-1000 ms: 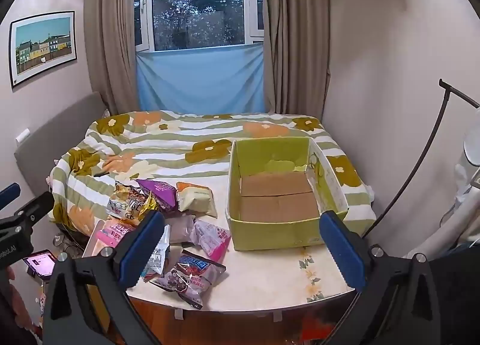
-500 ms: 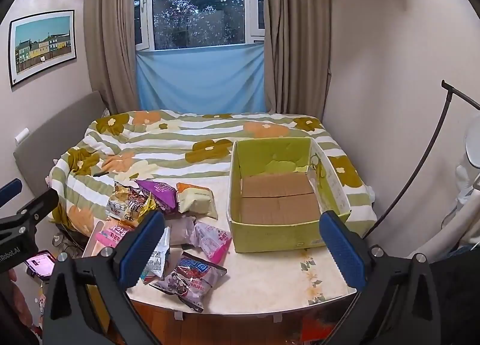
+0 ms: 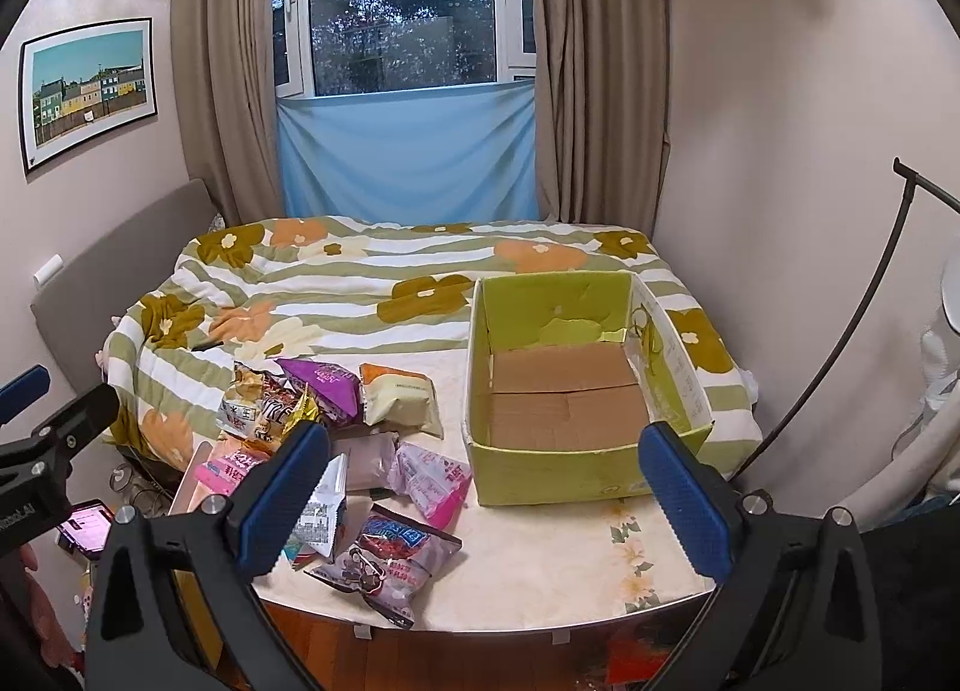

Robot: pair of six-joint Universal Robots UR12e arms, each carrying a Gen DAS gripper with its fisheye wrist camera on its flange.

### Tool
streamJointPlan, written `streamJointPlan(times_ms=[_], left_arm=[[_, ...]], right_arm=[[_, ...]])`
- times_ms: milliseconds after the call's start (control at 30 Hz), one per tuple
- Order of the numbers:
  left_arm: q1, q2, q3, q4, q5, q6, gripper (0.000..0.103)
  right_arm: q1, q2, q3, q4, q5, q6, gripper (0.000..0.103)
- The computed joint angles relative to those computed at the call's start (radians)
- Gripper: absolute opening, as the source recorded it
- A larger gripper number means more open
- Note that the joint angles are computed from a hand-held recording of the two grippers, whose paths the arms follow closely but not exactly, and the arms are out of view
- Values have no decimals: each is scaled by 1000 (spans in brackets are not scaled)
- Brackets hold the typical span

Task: Organize snacks

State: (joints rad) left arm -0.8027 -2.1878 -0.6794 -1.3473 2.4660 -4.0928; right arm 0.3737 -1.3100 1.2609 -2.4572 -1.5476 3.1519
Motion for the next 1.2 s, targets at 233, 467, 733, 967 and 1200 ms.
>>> streamJointPlan(times_ms=[233, 467, 733, 967, 1200], left_arm=[[1, 0, 3, -2, 2, 0, 103], [2, 3, 1, -3, 1, 4, 103], [2, 1, 6, -2, 1, 7, 103], [2, -1, 9, -5, 2, 9, 103], [2, -4, 15, -7, 2, 10, 103]], right_arm=[[-2, 0, 1, -4, 3, 2, 103], [-2, 1, -2, -3, 4, 3, 103], [-3, 1, -2, -2, 7, 2, 103], [-4, 2, -3, -2, 8, 2, 103], [-4, 2, -4, -2, 7, 3, 103]])
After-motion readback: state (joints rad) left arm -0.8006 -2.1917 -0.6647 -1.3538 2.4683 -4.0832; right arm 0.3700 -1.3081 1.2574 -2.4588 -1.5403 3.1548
